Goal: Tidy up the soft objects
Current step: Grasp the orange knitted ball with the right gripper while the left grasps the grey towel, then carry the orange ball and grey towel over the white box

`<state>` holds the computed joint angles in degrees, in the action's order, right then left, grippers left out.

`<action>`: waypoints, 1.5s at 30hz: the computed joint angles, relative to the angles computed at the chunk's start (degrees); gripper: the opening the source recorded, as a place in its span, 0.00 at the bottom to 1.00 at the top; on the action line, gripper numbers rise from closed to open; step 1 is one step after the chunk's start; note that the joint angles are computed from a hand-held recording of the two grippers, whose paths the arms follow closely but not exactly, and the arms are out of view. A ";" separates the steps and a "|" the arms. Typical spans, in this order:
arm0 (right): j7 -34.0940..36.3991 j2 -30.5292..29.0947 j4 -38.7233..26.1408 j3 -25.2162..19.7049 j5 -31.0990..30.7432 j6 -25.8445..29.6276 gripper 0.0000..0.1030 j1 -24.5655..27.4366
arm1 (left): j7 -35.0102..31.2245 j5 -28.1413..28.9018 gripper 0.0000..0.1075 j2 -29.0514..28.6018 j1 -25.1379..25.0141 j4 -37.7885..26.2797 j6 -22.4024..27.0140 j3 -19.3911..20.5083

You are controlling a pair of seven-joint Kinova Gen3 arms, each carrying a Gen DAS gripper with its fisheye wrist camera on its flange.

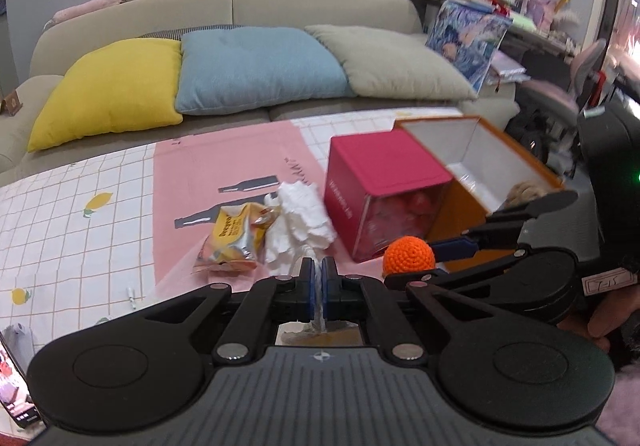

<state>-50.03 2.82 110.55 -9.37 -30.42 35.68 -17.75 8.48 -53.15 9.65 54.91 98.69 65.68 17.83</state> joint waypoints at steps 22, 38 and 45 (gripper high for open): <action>2.71 -9.95 0.46 9.17 -6.80 1.00 0.39 4.32 | -10.80 -8.49 0.03 3.15 1.50 -10.69 -3.23 -2.05; 6.43 -9.92 -1.01 13.20 -7.73 -3.00 0.39 6.27 | -26.59 -6.93 0.02 9.53 1.13 -19.66 -16.97 -8.59; 8.53 -6.03 -4.13 13.32 -8.11 -1.46 0.39 9.88 | -36.07 -2.73 0.02 13.22 0.59 -25.00 -21.31 -11.81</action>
<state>-41.50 -3.21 106.41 3.96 -38.53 34.22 -7.87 -27.60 -55.87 22.87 55.50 73.69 44.37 6.02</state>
